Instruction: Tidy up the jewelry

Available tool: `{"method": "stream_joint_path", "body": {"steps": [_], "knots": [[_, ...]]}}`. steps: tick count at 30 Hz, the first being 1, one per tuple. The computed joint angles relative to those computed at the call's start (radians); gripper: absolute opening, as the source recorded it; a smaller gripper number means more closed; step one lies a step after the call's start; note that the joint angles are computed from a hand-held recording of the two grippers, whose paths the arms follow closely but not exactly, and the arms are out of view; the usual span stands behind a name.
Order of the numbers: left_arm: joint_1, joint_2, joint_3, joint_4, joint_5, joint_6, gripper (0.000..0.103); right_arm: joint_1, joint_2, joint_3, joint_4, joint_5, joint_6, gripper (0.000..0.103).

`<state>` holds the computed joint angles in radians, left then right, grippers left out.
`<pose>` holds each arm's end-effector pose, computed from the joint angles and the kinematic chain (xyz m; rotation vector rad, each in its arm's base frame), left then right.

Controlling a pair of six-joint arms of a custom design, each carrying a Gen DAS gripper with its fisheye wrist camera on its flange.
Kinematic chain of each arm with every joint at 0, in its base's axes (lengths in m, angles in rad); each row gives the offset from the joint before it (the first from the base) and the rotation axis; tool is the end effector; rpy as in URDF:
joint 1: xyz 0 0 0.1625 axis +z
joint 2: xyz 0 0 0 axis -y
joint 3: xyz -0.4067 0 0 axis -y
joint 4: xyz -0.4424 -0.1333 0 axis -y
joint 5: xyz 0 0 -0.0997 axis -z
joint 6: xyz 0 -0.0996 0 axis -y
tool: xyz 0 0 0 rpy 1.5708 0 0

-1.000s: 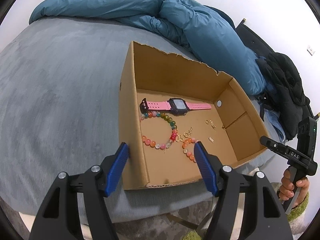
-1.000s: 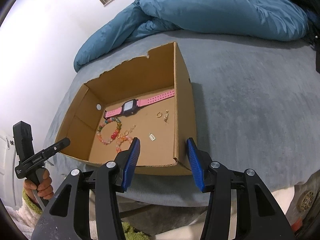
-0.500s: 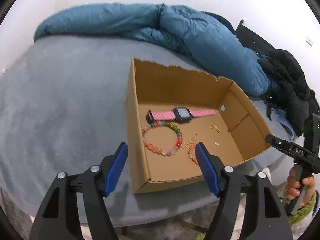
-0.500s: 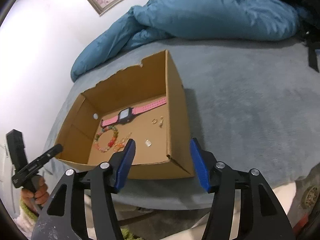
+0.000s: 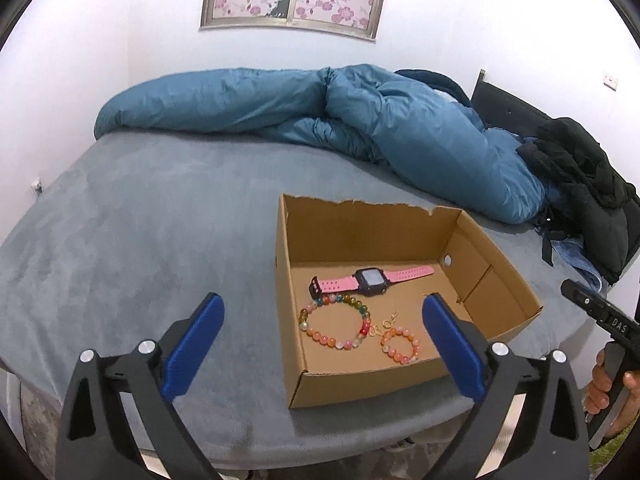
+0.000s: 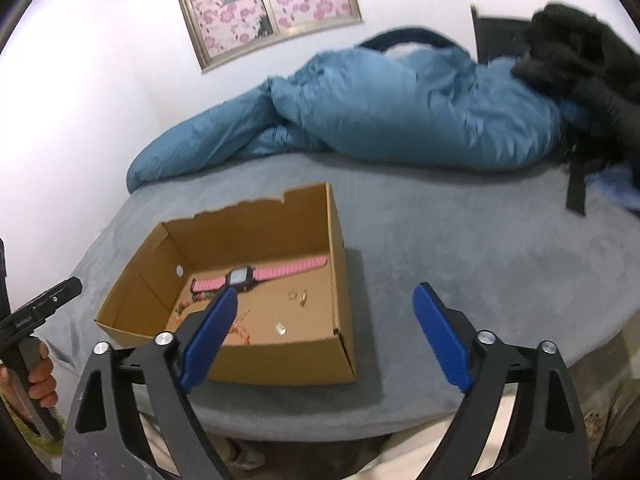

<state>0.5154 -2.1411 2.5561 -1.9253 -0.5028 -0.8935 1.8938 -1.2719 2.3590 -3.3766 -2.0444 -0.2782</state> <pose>-0.1366 -0.3309 0.2725 0.2246 2.2649 -1.0747 0.2290 -0.4073 0.1584 0.5295 -2.4822 0.9630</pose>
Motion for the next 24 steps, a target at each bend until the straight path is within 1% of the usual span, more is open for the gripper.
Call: {"method": "stream_joint_path", "body": {"steps": [5,9,12,15,18,19,22,24], "knots": [[-0.020,0.030,-0.010,0.016,0.000,-0.038,0.097,0.047,0.032,-0.008,-0.088,-0.055,-0.030,0.095],[-0.034,0.038,-0.009,0.019,0.005,-0.062,0.097,0.069,0.048,-0.015,-0.134,-0.088,-0.052,0.095],[-0.054,0.050,-0.016,0.084,0.038,-0.123,0.097,0.086,0.062,-0.023,-0.162,-0.125,-0.062,0.095],[-0.059,0.069,-0.025,0.110,0.046,-0.142,0.097,0.100,0.070,-0.027,-0.188,-0.150,-0.060,0.095],[-0.076,0.095,-0.049,0.224,0.066,-0.230,0.097,0.119,0.087,-0.038,-0.210,-0.195,-0.061,0.095],[-0.085,0.104,-0.060,0.286,0.076,-0.278,0.097,0.124,0.090,-0.041,-0.215,-0.206,-0.065,0.095],[-0.117,0.123,-0.083,0.424,0.100,-0.378,0.097,0.137,0.097,-0.039,-0.252,-0.226,-0.080,0.095],[-0.139,0.132,-0.097,0.517,0.113,-0.451,0.097,0.142,0.101,-0.033,-0.298,-0.229,-0.098,0.095]]}}
